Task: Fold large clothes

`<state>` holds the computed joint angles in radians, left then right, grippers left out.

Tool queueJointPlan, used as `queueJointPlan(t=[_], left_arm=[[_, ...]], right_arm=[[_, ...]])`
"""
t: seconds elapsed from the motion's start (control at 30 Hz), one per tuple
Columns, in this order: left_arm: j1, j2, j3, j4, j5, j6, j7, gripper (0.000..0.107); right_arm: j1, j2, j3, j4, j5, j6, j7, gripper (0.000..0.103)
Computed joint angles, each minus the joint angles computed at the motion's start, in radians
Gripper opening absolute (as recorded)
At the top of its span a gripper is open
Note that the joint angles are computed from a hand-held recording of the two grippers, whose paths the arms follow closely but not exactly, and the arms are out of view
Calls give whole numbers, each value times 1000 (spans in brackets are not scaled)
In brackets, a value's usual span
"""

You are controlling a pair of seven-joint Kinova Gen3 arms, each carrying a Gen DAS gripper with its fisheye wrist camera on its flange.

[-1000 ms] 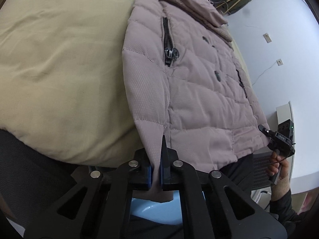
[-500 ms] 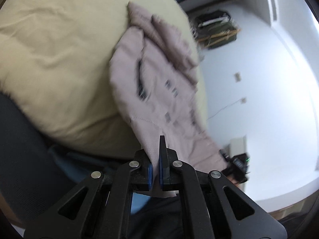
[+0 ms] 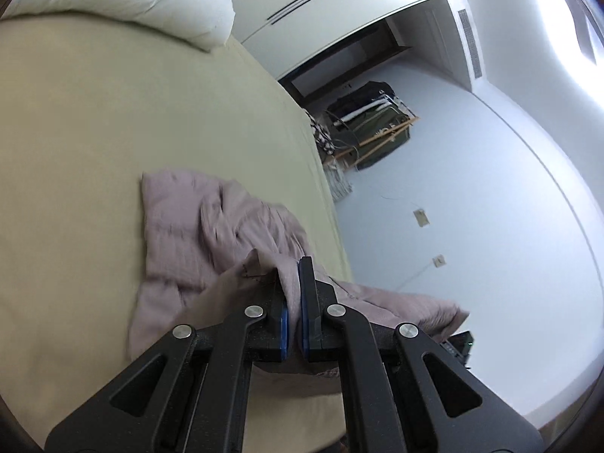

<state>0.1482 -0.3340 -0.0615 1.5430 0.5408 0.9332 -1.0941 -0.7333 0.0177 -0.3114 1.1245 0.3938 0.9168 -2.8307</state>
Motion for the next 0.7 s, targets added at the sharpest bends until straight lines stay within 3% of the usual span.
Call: queueJointPlan(t=[0.17,0.23,0.4,0.5,0.57,0.63,0.7], left_arm=[[-41,194,-22,-82,1,-63,-59,2],[-76,263,2,-121,-29,-59,-71,2],[-218,433,161,-159,-110,-96,-36,3],[-347,462,266,-98,-33,-155,-30,5],[-363,442,272,-62,-37,-193,7,6],[-305,395,215,-36,-104,-218,48,6],[-212,374,151,-61,-185,-207,58,6]], right_arm=[[19,202,77,-215,-11,70,124,8],[38,286,115,-283,-57,75,169,8],[76,494,187,-448,-184,147,242,9],[158,525,149,-395,-306,75,229,16],[174,478,155,-314,-351,-4,209,29],[141,434,195,-271,-331,-32,208,62],[60,408,266,-286,-263,4,185,74]])
